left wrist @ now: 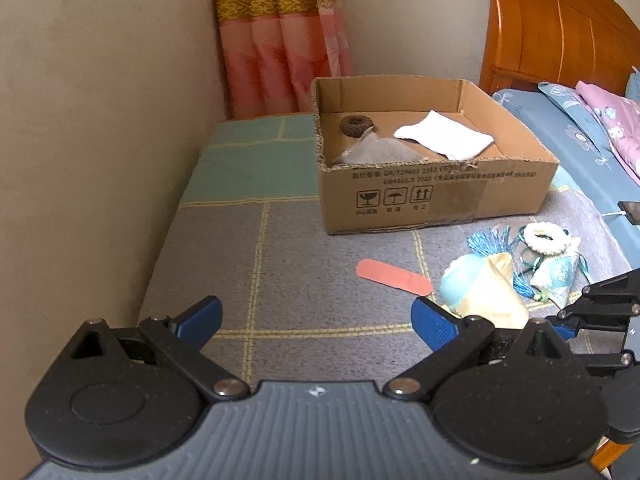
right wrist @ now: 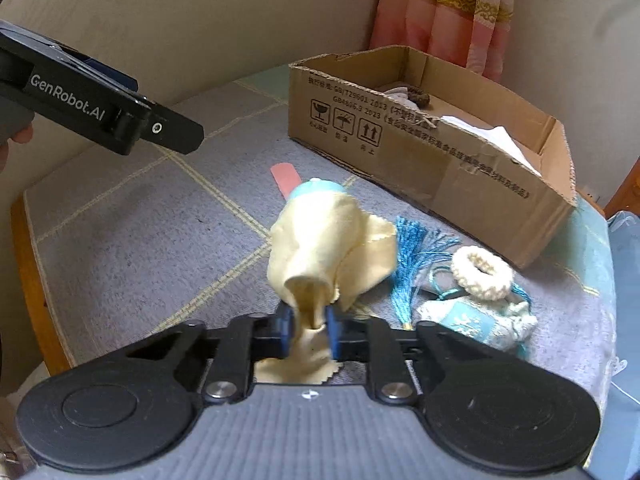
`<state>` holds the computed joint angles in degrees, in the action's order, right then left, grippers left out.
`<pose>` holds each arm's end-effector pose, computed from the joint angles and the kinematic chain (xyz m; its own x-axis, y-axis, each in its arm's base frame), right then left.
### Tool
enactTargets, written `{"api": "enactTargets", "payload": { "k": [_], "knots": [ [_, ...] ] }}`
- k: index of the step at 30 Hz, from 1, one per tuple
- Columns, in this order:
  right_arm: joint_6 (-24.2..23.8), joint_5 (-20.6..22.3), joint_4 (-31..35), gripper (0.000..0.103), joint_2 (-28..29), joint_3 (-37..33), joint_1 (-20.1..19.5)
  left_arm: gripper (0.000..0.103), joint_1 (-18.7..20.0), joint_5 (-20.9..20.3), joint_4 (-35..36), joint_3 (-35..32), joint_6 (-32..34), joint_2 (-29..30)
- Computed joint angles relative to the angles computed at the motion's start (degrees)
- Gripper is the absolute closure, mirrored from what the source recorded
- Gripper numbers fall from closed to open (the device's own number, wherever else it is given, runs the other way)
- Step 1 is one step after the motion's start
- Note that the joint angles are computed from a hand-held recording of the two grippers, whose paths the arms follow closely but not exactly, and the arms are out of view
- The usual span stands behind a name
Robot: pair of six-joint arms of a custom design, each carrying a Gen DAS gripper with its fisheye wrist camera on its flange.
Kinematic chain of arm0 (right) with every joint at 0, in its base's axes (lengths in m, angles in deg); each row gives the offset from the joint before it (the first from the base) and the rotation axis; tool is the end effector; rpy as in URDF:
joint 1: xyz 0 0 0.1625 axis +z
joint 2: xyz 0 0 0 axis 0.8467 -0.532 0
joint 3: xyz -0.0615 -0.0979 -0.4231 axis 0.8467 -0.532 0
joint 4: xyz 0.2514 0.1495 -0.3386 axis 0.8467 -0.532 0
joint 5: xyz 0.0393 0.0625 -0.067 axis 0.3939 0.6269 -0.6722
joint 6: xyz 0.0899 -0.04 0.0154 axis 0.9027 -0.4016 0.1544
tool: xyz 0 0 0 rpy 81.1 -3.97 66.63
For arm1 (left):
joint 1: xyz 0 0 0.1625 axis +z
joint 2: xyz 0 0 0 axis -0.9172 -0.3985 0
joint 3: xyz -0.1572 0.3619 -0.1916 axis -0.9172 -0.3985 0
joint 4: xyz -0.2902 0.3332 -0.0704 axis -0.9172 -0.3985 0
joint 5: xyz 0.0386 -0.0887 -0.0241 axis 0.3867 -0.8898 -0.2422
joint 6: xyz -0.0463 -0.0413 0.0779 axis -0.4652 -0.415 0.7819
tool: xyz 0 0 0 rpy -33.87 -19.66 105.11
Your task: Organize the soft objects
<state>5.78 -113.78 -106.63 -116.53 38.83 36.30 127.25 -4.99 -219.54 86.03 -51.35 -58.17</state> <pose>0.1278 -0.7221 0.1453 -0.6374 -0.1256 0.7602 -0.5488 0.7666 -0.3335 -0.2479 -0.8207 0.1041 -0.5367 0.5730 -0.6194 0.7986 0.5818 -0.1538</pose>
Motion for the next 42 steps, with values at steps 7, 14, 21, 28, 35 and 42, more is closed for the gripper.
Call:
{"api": "enactTargets", "payload": {
  "k": [7,14,21,28,35,42],
  "knots": [
    [0.45,0.36,-0.33,0.095,-1.85,2.37,0.17,0.002,-0.24,-0.11,0.38,0.19,0.45,0.05],
    [0.92,0.14,-0.71,0.095,-4.65,6.48,0.31,0.002,-0.55,-0.64,0.94,0.86,0.98,0.01],
    [1.65,-0.08,-0.5,0.088,-6.01,8.89,-0.17,0.002,-0.54,-3.93,1.67,2.14,2.49,-0.6],
    [1.54,1.69,-1.76,0.049,-6.01,8.92,-0.99,0.003,-0.01,-9.13,2.93,3.55,5.63,-1.38],
    [0.36,5.28,-1.67,0.029,-6.18,9.56,-2.05,0.008,0.53,-13.22,4.05,2.34,5.91,-0.24],
    [-1.58,7.86,-3.11,0.012,-5.93,9.92,-3.08,0.027,0.37,-15.53,6.65,0.07,8.27,1.68]
  ]
}}
